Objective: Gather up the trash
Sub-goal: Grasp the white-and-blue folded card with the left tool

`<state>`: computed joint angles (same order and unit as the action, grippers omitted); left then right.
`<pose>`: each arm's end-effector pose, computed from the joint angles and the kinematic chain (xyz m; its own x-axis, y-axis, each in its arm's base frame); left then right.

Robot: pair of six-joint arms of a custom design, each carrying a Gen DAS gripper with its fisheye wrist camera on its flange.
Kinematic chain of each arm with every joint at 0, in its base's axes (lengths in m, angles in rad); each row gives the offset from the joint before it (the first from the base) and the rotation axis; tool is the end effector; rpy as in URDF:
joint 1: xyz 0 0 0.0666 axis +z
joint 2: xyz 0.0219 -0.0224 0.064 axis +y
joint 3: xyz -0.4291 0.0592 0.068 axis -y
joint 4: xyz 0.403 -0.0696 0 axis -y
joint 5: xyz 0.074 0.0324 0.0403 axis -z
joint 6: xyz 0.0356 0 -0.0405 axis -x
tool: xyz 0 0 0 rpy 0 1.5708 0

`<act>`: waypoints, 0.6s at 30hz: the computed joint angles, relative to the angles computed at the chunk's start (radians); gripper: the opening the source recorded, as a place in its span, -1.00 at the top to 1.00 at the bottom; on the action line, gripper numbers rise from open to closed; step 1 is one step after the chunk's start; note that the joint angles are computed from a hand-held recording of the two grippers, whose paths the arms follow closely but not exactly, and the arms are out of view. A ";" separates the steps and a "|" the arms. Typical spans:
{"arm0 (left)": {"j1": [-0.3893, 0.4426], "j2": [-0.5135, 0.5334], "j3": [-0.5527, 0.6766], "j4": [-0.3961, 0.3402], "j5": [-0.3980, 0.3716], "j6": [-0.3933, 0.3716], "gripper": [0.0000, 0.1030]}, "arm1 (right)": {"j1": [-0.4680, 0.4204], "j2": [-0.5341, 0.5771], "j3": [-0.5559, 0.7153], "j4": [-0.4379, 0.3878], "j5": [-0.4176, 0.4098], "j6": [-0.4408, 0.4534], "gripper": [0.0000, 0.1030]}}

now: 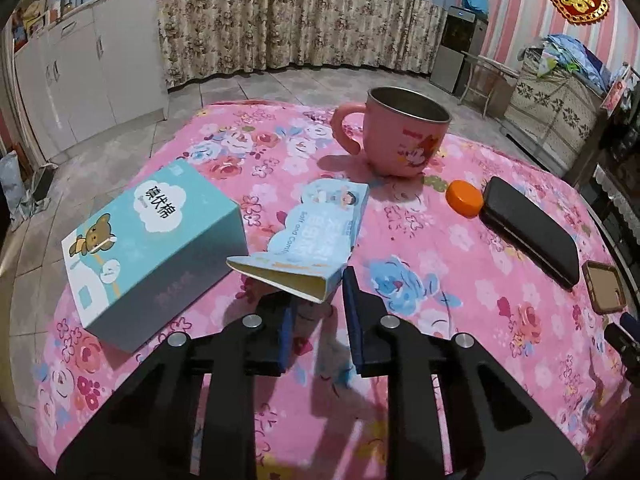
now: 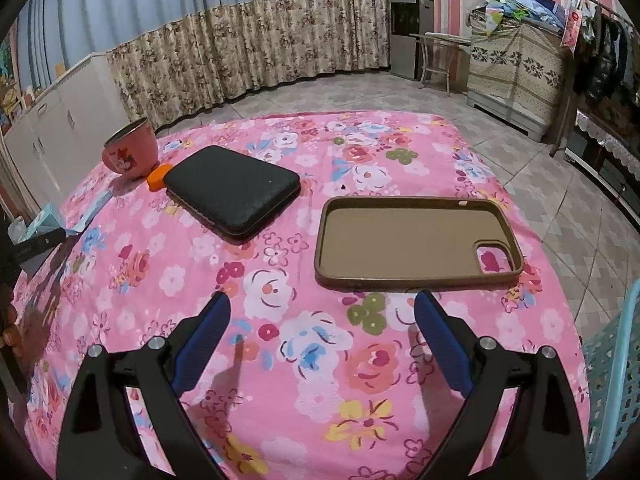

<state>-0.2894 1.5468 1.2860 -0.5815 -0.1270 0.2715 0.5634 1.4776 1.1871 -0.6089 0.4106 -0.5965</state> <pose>0.5202 -0.1506 0.3756 -0.7432 -0.0563 -0.6667 0.0031 0.9962 -0.0875 0.4322 0.2557 0.3651 -0.7048 0.1640 -0.6902 0.1404 0.9859 0.0909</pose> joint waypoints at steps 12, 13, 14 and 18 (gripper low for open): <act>0.025 0.020 0.032 -0.037 0.030 0.089 0.15 | 0.004 0.005 0.006 -0.008 0.001 0.006 -0.77; 0.027 0.022 0.036 -0.042 0.037 0.099 0.19 | 0.004 0.005 0.007 -0.008 0.000 0.005 -0.77; 0.028 0.021 0.037 -0.043 0.036 0.102 0.19 | 0.005 0.006 0.007 -0.009 0.000 0.005 -0.77; 0.029 0.018 0.040 -0.041 0.017 0.111 0.19 | 0.006 0.009 0.010 -0.010 0.003 0.009 -0.77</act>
<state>-0.2608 1.5651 1.3257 -0.6229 -0.1102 0.3826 0.5697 1.4865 1.1968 -0.6188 0.4136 -0.5880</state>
